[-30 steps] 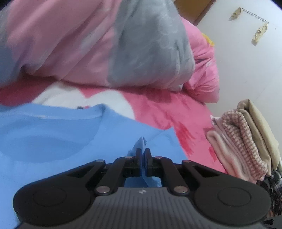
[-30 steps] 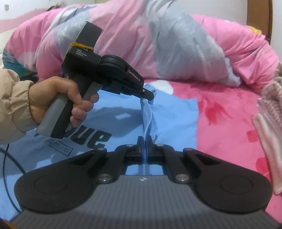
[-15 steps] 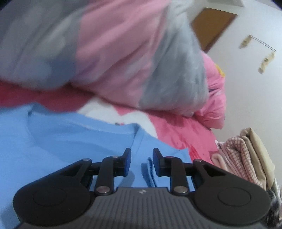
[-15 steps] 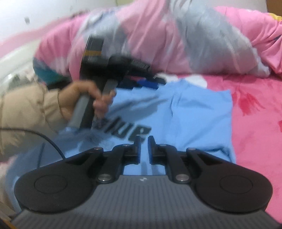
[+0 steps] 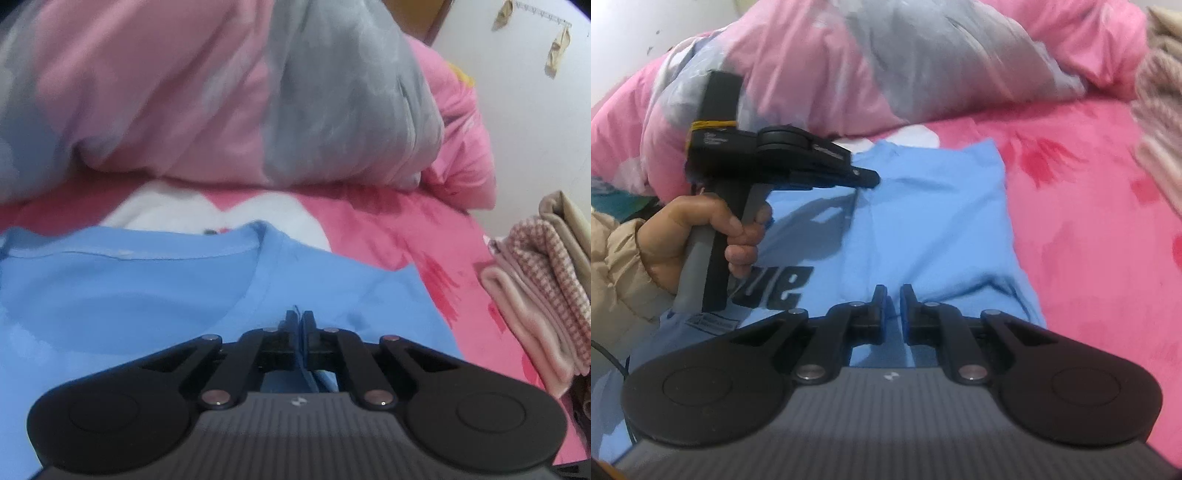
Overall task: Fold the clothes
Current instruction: 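Lay the shirt edges flat and open both grippers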
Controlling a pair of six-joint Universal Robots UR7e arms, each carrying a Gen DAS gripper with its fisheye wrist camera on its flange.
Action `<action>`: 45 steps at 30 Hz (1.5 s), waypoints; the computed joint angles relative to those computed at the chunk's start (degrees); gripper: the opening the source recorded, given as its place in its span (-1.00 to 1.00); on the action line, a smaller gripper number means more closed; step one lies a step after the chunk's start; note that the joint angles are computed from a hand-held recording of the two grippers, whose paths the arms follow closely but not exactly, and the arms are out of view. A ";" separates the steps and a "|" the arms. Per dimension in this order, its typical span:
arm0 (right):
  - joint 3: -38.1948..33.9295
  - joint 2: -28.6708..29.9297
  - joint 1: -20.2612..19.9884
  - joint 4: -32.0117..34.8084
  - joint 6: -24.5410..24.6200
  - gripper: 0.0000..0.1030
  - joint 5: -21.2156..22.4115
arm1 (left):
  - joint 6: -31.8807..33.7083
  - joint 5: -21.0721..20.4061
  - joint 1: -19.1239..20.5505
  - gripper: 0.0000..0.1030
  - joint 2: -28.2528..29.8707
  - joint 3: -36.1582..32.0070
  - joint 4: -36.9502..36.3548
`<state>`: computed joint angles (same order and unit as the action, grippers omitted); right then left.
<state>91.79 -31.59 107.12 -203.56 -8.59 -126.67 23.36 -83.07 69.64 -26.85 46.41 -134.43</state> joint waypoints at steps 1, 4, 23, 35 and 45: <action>0.63 -0.17 -0.33 -0.64 0.52 -0.89 0.62 | -0.44 0.15 0.13 -0.95 -0.10 0.12 -0.29; 2.36 -0.78 -1.32 -2.26 1.95 -0.92 2.67 | -2.28 1.14 0.52 -0.94 0.41 -1.18 0.99; 0.47 0.03 -0.23 2.59 -3.11 -0.83 8.21 | 13.17 -3.52 -1.51 -0.01 -10.75 15.13 -2.89; 4.28 -5.43 -3.17 -4.36 -1.35 -0.84 1.46 | 28.24 -1.02 -1.59 0.02 -17.82 32.50 -12.18; 1.94 -6.97 -4.62 -0.75 3.32 -0.86 -0.12 | 25.11 -4.56 -0.07 0.04 -17.70 31.32 -10.81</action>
<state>93.73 -38.56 102.50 -204.32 -5.27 -126.79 48.47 -87.62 69.56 -44.55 77.74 -145.24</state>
